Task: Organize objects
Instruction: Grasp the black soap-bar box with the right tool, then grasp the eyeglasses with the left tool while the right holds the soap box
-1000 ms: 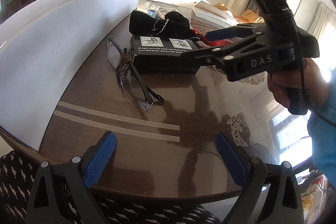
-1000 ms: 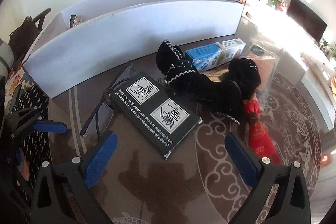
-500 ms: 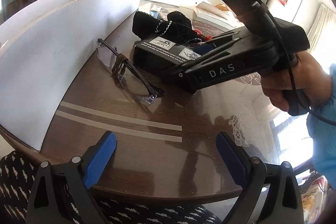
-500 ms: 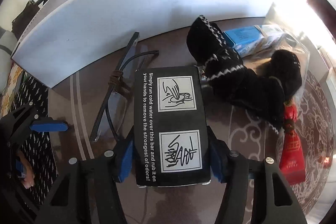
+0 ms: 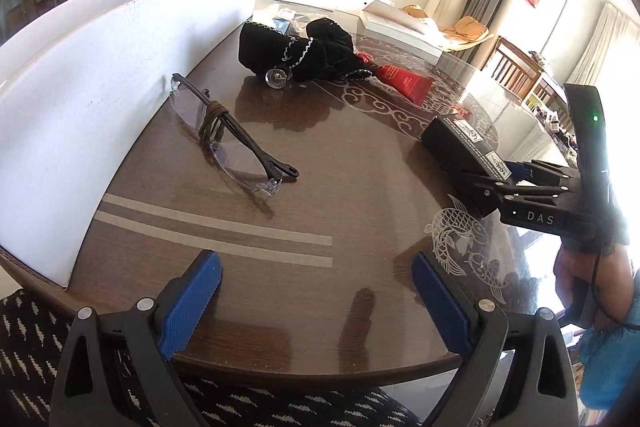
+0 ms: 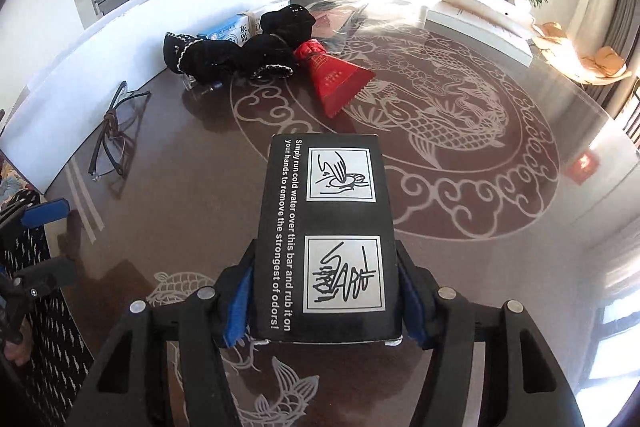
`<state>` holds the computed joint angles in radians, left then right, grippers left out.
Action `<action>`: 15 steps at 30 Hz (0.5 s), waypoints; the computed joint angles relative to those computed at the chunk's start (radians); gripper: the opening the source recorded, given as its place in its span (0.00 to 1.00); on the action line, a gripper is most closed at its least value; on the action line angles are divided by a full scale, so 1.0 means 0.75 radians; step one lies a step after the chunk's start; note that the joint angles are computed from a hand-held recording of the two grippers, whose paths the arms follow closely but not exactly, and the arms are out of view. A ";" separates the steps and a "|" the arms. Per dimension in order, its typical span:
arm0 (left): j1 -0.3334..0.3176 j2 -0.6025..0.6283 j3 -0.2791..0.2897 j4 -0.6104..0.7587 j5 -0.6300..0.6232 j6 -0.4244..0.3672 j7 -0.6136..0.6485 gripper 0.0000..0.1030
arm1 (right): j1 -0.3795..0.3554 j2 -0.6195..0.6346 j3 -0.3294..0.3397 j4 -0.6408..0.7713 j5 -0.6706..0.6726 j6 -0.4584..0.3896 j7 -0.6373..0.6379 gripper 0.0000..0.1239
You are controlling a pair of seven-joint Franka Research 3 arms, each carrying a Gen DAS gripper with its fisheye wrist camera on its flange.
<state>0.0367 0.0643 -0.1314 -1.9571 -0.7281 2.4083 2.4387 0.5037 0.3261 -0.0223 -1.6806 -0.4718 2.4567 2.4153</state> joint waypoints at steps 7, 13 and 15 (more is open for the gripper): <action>0.003 -0.020 0.009 -0.019 -0.027 -0.010 0.029 0.94 | -0.008 -0.015 -0.027 -0.063 -0.058 0.080 0.048 0.82; 0.001 -0.008 0.007 -0.005 -0.039 -0.017 0.025 0.94 | -0.009 -0.009 -0.025 -0.059 -0.072 0.083 0.066 0.83; 0.003 -0.018 0.008 -0.014 -0.046 -0.019 0.036 0.94 | -0.009 -0.007 -0.024 -0.056 -0.073 0.082 0.066 0.83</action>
